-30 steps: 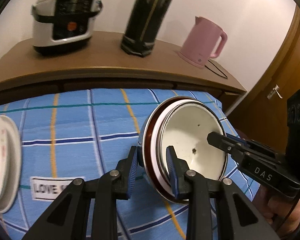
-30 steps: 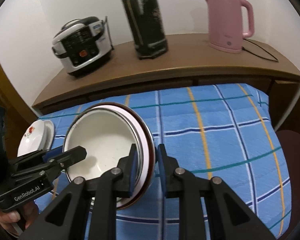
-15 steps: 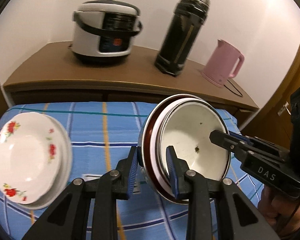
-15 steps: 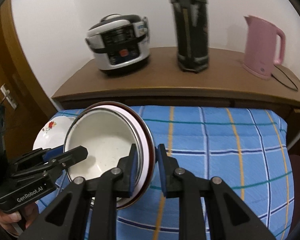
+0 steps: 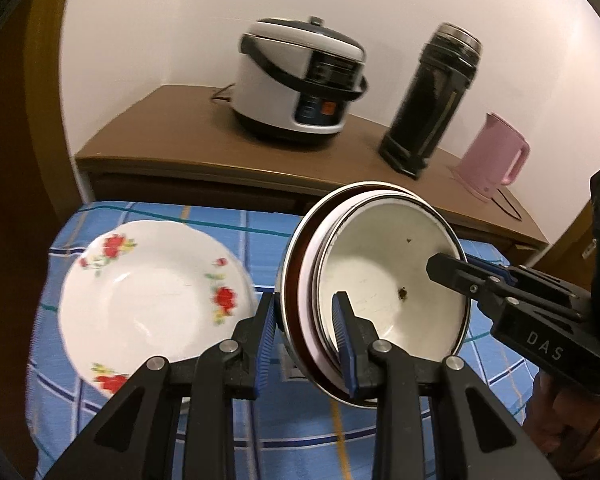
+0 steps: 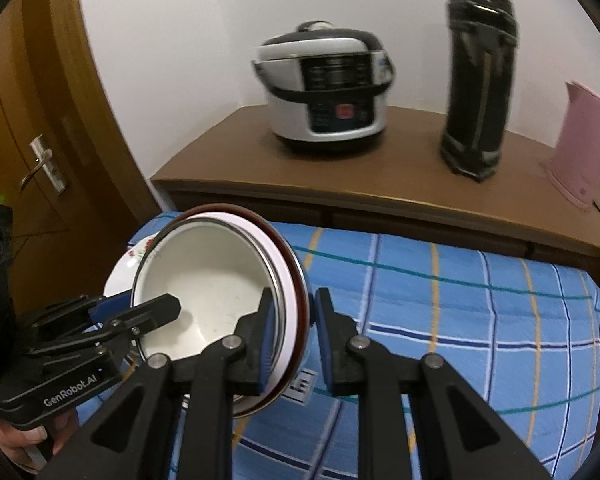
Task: Organize plates and bowls
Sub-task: 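Lift the bowl stack with the left gripper toward the red-flower plates, then lower the bowl stack onto the red-flower plate stack with the left gripper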
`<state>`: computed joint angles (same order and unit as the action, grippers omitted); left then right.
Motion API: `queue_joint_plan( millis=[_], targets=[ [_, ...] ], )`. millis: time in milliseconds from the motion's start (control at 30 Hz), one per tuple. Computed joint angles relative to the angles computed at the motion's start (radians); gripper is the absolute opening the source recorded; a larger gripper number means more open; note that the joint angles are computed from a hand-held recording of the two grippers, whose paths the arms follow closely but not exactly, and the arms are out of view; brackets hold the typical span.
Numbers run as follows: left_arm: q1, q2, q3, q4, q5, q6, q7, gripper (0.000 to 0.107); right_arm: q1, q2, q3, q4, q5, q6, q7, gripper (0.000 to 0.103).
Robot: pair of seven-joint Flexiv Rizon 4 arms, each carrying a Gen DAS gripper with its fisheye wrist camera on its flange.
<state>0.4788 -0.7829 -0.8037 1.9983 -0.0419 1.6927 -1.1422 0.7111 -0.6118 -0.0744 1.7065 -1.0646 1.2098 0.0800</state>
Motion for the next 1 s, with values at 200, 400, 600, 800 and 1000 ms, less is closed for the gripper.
queue_joint_plan(
  millis=[200,400,600,800,1000],
  targets=[
    [0.03,0.013,0.013,0.008,-0.001,0.012,-0.011,0.031,0.007,-0.06,0.02,-0.089,0.07,-0.006,-0.093,0.02],
    [0.041,0.021,0.03,0.01,0.001,0.013,-0.024,0.031,0.03,-0.103,0.018,-0.159,0.153,-0.023,-0.185,0.02],
    [0.051,0.029,0.044,0.01,-0.004,0.011,-0.029,0.031,0.046,-0.144,0.016,-0.217,0.235,-0.024,-0.265,0.02],
    [0.058,0.03,0.058,0.007,-0.012,0.01,-0.032,0.031,0.061,-0.179,0.02,-0.28,0.302,-0.048,-0.344,0.02],
    [0.059,0.036,0.074,0.006,-0.023,0.002,-0.033,0.031,0.073,-0.211,0.026,-0.342,0.355,-0.082,-0.419,0.02]
  ],
)
